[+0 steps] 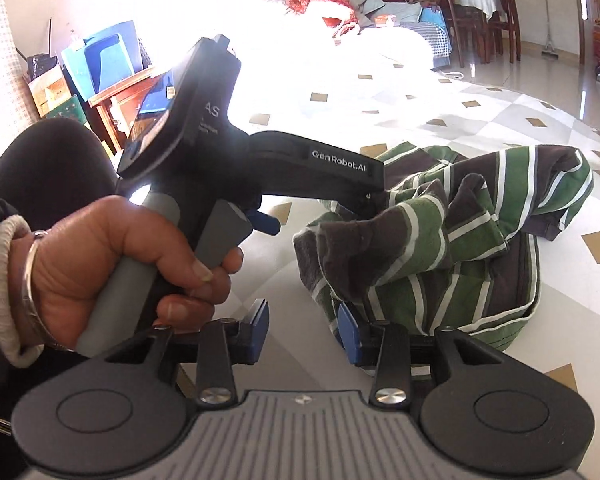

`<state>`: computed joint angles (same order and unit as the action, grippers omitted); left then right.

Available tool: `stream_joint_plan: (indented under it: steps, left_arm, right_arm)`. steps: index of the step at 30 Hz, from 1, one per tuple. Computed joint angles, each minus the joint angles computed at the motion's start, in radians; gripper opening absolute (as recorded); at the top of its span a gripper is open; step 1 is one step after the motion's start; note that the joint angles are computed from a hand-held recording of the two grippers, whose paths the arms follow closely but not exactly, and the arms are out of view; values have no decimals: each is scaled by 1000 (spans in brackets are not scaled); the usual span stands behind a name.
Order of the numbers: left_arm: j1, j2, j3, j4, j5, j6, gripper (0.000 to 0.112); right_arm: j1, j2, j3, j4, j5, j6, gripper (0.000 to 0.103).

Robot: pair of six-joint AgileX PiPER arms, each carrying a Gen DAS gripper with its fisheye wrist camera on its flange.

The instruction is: Fold clothes

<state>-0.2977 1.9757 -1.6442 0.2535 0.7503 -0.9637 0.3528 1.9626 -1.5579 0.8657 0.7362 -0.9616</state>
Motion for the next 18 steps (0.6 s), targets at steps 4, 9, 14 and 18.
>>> stream_joint_plan:
  steps: [4,9,14,18]
  left_arm:
    - [11,2,1,-28,7,4,103]
    - [22,2,6,-45,19,-1,103]
    - [20,1,6,-42,24,9,103]
    - [22,-2,9,-47,24,15,103]
  right_arm:
    - [-11,-19,22,59,-34,-15,41]
    - [-51,-123,151,228,-105,-73,43]
    - [-59,-114,144,253,-176,-12,48]
    - [-32,-120,149,212,-240,-3,48]
